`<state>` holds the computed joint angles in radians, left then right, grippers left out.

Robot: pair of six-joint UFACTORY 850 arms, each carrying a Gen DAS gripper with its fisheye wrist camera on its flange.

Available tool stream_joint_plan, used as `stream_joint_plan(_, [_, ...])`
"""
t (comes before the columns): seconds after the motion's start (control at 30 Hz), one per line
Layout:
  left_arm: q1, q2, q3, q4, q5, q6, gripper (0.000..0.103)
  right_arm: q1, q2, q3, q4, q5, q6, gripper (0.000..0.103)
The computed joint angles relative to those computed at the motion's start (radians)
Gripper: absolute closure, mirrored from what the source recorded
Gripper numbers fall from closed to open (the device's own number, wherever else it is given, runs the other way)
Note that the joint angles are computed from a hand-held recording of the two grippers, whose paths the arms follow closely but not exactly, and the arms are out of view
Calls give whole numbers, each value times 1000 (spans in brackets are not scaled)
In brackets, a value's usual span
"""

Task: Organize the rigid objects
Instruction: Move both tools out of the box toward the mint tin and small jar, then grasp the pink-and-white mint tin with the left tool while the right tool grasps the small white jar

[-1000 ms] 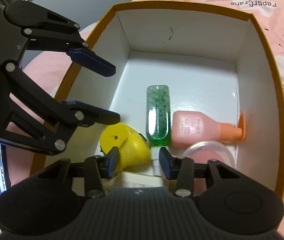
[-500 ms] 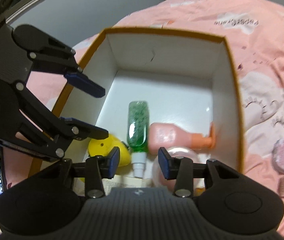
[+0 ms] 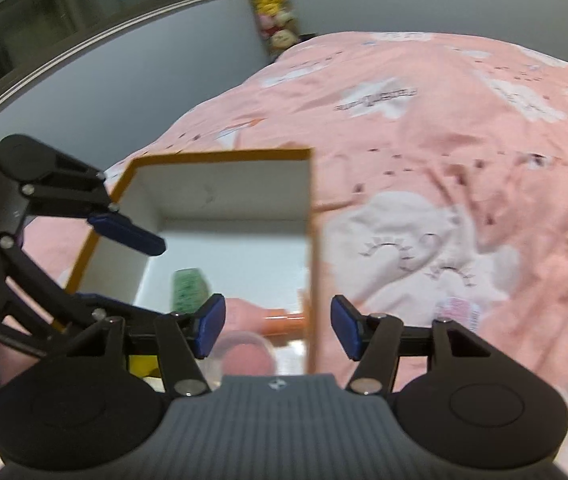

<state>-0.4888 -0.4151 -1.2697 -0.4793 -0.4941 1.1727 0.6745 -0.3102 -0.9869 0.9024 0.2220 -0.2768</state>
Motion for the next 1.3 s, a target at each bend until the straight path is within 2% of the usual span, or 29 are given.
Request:
stream_joint_plan(0.07, [-12,-6,-6,-39,0,26,38,-5,27,39,6,24,15,41])
stream_joint_plan(0.23, [-48,-27,-25,-107,-4,88,38,-4,73,106,208,85,-138,38])
stream_joint_plan(0.33, [-75,-44,-36,-107,7,112,38,-12,86,142,272,108,-161,38])
stream_joint_plan(0.53, [-112,-99,-86,-55,-7,78,39,-29,74,183,284,114,-111,38])
stream_joint_plan(0.93, [-150,-203,-187,34,-37,-14,48,-65,-10,158,417,103,-234,40])
stream_joint_plan(1.07, [-156,-231,-216,64,-45,-48,54,-74,-46,137,480,93,-316,47])
stream_joint_plan(1.13, [-156,-246,-234,70,-54,-61,54,-84,-58,132,458,74,-301,51])
stream_joint_plan(1.3, [-165,-291,-286,98,-68,-107,54,-100,-82,121,436,52,-298,66])
